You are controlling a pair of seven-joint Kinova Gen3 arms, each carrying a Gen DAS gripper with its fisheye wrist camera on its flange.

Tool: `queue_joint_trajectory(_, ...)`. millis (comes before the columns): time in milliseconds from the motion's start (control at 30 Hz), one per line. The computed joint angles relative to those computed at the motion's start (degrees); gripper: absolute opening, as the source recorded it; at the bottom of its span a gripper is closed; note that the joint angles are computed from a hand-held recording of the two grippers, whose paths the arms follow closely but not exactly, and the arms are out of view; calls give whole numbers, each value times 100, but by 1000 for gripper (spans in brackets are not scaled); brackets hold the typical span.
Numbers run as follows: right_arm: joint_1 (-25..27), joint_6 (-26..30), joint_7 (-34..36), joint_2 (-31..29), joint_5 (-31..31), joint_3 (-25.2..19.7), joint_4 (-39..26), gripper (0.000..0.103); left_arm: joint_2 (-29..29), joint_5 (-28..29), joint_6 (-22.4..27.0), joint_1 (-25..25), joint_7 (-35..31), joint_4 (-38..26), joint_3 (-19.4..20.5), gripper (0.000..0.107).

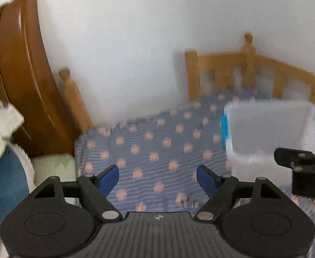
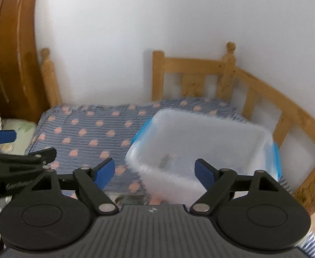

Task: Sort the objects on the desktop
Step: 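Open the left gripper to drop the red brick into the bin, withdraw both, then lower the right gripper onto the green brick while the left gripper approaches the black toy car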

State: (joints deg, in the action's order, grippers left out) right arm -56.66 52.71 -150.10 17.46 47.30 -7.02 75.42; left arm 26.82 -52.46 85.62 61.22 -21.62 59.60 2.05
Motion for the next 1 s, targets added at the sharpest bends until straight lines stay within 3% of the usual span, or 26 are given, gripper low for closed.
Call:
queue_joint_trajectory(233,99,-45,122,-164,-435,-246,764,85,-235,440,-332,-145,338,815,286,82)
queue_joint_trajectory(567,38,-212,163,-149,-712,-386,1348,80,-394,1018,-949,-315,723,1550,508,82)
queue_joint_trajectory(767,52,-410,156,-155,-839,-399,1552,78,-382,1112,-926,-404,543,1583,588,82)
queue_joint_trajectory(1000,183,-734,76,-119,-860,-345,1715,76,-303,1454,-1378,-681,233,1536,586,82)
